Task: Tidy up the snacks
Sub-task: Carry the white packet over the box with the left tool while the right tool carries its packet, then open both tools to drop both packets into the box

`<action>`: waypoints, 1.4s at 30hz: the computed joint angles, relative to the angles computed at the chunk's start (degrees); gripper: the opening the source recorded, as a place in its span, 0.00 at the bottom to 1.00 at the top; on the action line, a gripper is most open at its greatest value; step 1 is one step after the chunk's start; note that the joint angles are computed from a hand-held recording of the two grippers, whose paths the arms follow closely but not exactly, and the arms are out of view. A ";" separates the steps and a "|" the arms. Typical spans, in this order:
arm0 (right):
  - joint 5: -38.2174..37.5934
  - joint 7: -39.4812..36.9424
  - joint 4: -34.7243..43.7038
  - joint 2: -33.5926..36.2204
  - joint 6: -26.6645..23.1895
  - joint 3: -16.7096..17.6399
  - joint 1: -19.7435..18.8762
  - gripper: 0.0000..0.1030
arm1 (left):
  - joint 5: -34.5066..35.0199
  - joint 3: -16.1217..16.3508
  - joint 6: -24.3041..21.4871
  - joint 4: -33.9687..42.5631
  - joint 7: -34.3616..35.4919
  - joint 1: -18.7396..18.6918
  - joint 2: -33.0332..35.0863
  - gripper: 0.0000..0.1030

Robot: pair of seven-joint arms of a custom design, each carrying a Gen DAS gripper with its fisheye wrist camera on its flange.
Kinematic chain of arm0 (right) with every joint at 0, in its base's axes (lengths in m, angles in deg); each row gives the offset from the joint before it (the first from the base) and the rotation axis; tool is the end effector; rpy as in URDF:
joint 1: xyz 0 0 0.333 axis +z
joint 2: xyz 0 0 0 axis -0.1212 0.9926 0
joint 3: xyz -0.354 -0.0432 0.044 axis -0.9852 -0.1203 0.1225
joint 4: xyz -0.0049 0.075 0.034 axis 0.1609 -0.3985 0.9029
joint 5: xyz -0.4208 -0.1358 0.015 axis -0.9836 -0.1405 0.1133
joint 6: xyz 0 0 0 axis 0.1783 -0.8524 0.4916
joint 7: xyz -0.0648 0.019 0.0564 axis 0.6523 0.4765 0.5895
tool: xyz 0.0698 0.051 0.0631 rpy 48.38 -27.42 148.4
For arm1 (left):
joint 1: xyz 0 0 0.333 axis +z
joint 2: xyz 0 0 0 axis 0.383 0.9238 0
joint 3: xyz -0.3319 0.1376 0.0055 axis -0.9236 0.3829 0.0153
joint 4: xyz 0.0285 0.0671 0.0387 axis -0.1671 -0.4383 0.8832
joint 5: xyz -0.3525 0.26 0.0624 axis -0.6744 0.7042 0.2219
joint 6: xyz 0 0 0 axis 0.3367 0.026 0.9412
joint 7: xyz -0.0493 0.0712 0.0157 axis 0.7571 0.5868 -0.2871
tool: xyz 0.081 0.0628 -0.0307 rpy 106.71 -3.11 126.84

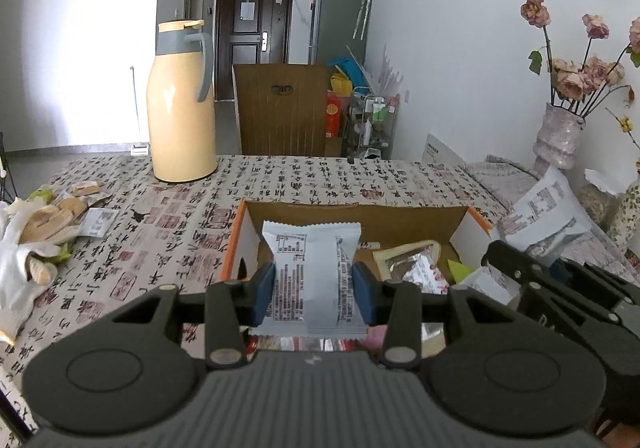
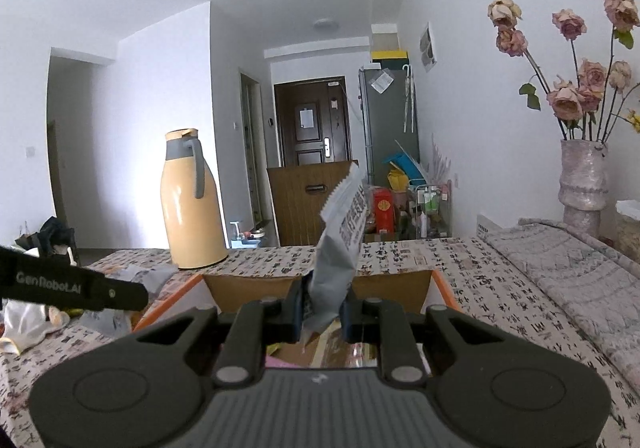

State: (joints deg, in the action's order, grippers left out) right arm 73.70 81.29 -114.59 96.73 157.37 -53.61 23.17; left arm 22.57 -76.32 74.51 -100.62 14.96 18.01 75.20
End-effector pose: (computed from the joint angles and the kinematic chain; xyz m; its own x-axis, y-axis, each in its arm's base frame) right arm 0.5550 0.3770 0.5126 0.3976 -0.9103 -0.1154 -0.2793 -0.0003 -0.9602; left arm 0.5145 -0.2185 0.5632 0.2004 -0.9782 0.0544 -0.4952 -0.1491 -0.8559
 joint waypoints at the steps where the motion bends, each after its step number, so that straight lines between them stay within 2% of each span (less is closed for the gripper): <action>1: 0.71 -0.82 0.97 0.54 -0.44 -0.41 0.35 0.17 | 0.04 -0.05 -0.21 0.56 -0.09 0.09 0.61 0.41; 5: 4.13 -4.71 5.54 3.02 -3.10 -2.18 1.70 0.17 | 0.55 0.24 -0.98 3.10 -0.86 0.22 3.57 0.41; 10: 12.28 -12.01 11.72 6.66 -6.08 -5.83 5.13 0.17 | 1.35 1.22 -1.28 5.30 -1.85 -0.35 6.90 0.41; 14: 14.87 -13.83 13.42 8.21 -7.85 -6.28 5.33 0.17 | 1.96 2.25 0.11 5.67 -2.44 -0.67 8.44 0.41; 20: 18.18 -16.24 14.20 8.95 -10.28 -8.93 7.46 0.17 | 1.71 3.01 0.91 5.77 -1.86 -1.14 9.71 0.41; 24: 22.46 -18.62 14.81 9.21 -12.69 -14.88 12.57 0.17 | 2.65 3.22 1.74 5.42 -2.82 -1.17 9.58 0.41; 28: 21.91 -17.90 14.22 9.00 -13.44 -16.71 14.13 0.21 | 2.65 3.32 2.08 5.22 -2.92 -1.15 9.56 0.42; 31: 21.82 -16.76 13.74 8.88 -14.36 -19.56 16.39 0.21 | 2.84 3.34 1.80 5.07 -3.35 -1.05 9.46 0.50; 32: 21.96 -16.37 13.66 8.90 -14.66 -21.07 17.64 0.26 | 3.04 3.28 1.54 5.09 -3.61 -1.05 9.42 0.53; 33: 21.01 -15.52 13.33 8.72 -14.52 -20.58 17.11 0.29 | 3.44 3.24 1.40 5.08 -4.02 -1.02 9.39 0.59; 35: 20.18 -14.56 12.99 8.61 -13.77 -20.37 16.91 0.50 | 4.67 2.99 0.44 5.04 -5.21 -1.06 9.16 0.72; 37: 21.25 -15.08 12.99 8.75 -13.27 -22.09 18.55 0.60 | 6.53 2.70 -0.73 5.08 -6.73 -1.14 8.97 0.82; 38: 21.68 -15.49 12.99 8.72 -13.14 -22.33 18.81 0.63 | 6.57 2.66 -1.19 5.15 -6.73 -1.23 8.97 0.84; 39: 22.02 -15.86 13.00 8.66 -13.05 -22.19 18.73 0.66 | 6.62 2.66 -1.50 5.16 -6.94 -1.30 8.92 0.91; 40: 22.56 -16.30 13.05 8.65 -13.03 -22.31 18.86 0.76 | 7.15 2.57 -1.98 5.18 -7.54 -1.36 8.85 0.95; 41: 23.90 -17.11 13.36 8.87 -13.23 -23.81 20.19 0.89 | 7.61 2.46 -2.68 5.20 -8.06 -1.44 8.76 0.97; 42: 25.69 -18.08 13.74 9.22 -13.54 -26.24 22.32 0.93 | 7.92 2.39 -3.23 5.16 -8.50 -1.52 8.64 1.00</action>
State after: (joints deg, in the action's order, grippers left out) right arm 99.40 63.21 -100.85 105.95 143.83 -79.85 45.49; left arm 30.49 -73.92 71.29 -95.45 6.46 16.50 83.84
